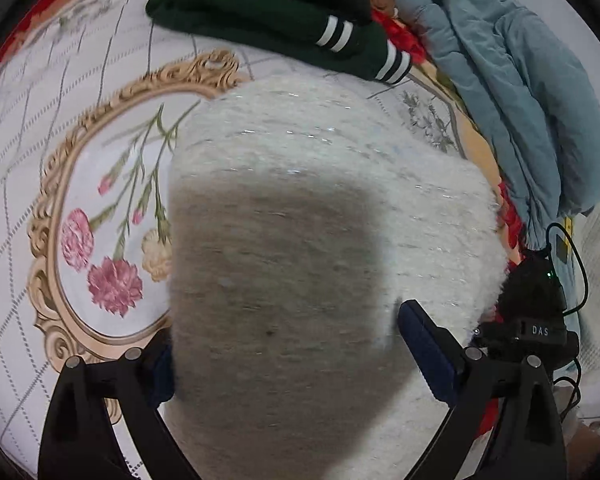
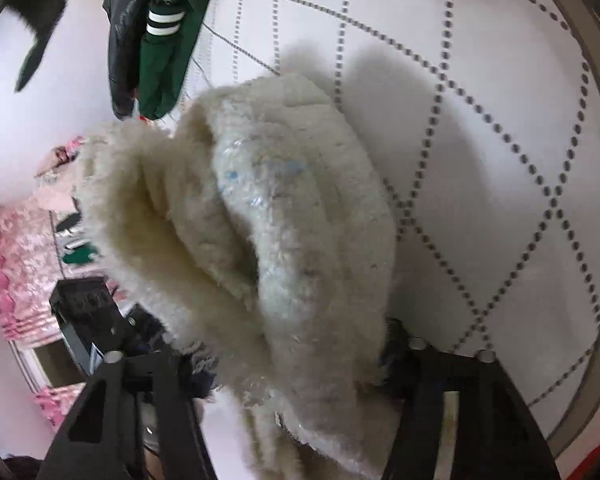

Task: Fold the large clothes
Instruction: 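Carry the folded cardigan with both tools onto the dark green garment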

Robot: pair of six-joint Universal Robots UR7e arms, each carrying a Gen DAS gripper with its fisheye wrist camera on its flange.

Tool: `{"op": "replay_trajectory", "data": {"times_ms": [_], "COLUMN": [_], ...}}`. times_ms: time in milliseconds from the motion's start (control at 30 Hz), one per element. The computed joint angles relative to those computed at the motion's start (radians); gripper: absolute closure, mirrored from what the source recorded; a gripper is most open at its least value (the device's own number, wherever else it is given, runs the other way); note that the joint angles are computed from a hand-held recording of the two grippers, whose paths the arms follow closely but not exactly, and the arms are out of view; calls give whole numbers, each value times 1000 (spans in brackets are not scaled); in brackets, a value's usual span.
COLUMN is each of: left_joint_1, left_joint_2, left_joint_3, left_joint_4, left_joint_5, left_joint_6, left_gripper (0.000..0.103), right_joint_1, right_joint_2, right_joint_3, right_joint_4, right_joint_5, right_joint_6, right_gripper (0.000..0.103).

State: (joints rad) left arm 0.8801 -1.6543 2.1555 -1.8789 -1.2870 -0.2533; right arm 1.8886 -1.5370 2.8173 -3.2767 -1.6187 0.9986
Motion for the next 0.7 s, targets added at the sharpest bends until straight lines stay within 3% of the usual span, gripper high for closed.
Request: {"op": "replay_trajectory", "data": {"times_ms": [233, 400, 533, 700], "left_joint_1": [-26, -20, 13, 36], "left_joint_2": [0, 39, 118, 280], "left_joint_3": [-36, -104, -222, -459], "left_joint_4": [5, -12, -26, -26], "left_joint_5": [7, 25, 12, -12], "left_joint_6": [18, 50, 95, 172], "left_gripper": [6, 6, 6, 6], "right_joint_1": [63, 115, 163, 176], "right_joint_2": [74, 148, 178, 218], "right_joint_3": [-83, -195, -313, -502], "right_joint_4": [-55, -30, 35, 139], "right_joint_5": [-15, -41, -85, -138], "right_joint_6": [62, 93, 108, 87], "right_gripper": [52, 53, 53, 53]}}
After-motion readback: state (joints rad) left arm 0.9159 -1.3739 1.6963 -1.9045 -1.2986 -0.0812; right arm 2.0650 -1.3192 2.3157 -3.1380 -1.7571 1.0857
